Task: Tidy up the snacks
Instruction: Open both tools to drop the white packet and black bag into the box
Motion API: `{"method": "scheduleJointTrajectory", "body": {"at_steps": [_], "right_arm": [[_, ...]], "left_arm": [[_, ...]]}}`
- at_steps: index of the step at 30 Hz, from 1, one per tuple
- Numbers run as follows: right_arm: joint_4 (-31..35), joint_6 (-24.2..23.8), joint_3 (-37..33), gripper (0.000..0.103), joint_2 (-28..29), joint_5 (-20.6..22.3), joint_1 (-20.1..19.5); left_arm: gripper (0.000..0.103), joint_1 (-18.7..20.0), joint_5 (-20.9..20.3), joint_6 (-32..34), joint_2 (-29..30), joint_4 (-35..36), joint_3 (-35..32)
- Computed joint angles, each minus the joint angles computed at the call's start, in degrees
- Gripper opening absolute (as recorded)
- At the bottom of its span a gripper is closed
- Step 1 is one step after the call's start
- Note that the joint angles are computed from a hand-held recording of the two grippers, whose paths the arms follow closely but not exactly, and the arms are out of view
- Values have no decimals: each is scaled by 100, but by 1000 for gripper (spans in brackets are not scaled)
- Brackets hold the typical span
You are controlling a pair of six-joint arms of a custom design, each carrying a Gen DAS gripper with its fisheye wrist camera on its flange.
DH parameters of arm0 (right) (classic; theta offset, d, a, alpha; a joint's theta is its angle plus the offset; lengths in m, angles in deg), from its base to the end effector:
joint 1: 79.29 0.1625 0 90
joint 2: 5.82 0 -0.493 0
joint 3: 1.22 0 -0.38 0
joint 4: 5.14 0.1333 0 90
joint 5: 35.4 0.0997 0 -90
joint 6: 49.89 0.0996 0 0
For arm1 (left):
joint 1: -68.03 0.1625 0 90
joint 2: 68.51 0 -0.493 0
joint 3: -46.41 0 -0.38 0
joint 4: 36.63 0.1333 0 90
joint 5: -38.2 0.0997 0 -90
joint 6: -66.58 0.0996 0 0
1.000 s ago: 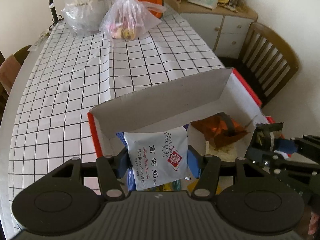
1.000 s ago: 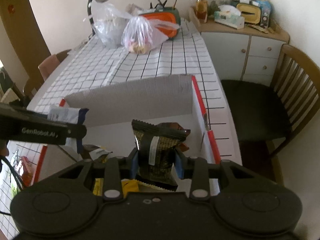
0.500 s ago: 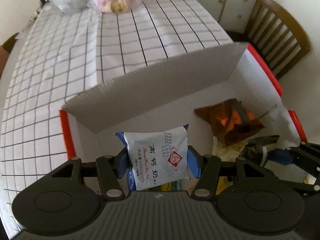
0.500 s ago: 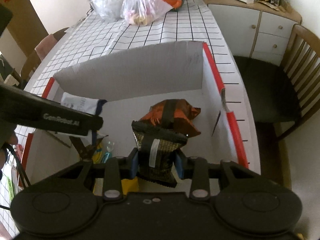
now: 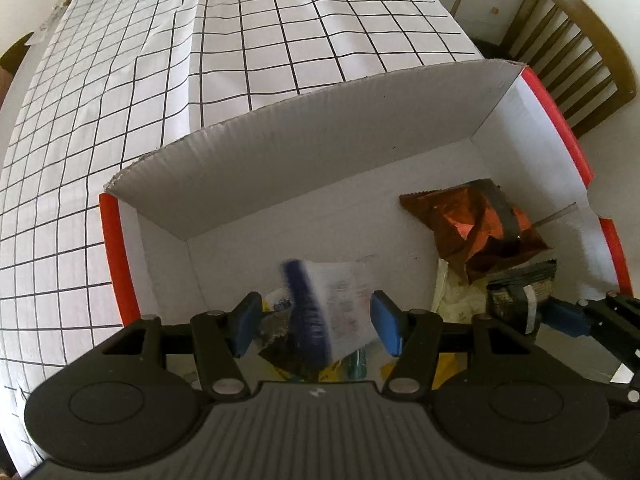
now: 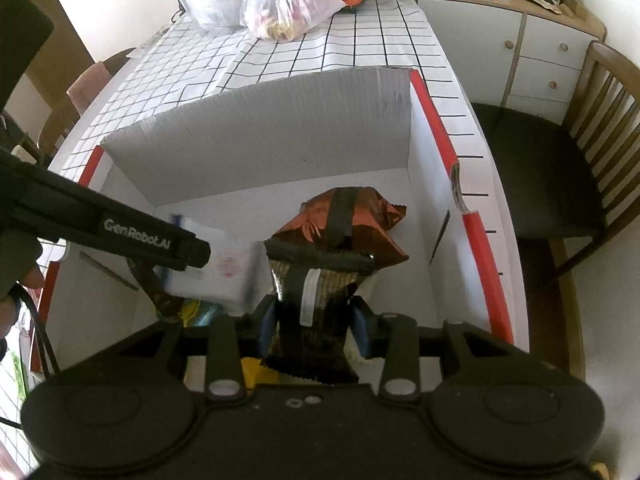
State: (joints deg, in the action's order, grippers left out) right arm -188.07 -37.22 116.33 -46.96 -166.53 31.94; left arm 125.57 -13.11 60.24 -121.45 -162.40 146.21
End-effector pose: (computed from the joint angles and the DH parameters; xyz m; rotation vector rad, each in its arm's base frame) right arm 0.2723 -0.5137 0.0739 0.0501 -2.4709 0.6126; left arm -0.1784 -0.6448 0.1832 0.6331 2.3609 -0.0612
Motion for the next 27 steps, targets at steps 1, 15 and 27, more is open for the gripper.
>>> {"method": "scheduleJointTrajectory", "body": {"at_steps": [1, 15, 27], "right_arm": [[-6, 1, 5, 39, -2, -5, 3], [-309, -7, 141, 52, -107, -52, 134], [-568, -13, 175, 64, -160, -150, 620]], "left_arm": [[59, -1, -13, 1, -16, -32, 15], [63, -132, -259, 102, -527, -639, 494], [64, -296, -534, 427, -1275, -1292, 1085]]}}
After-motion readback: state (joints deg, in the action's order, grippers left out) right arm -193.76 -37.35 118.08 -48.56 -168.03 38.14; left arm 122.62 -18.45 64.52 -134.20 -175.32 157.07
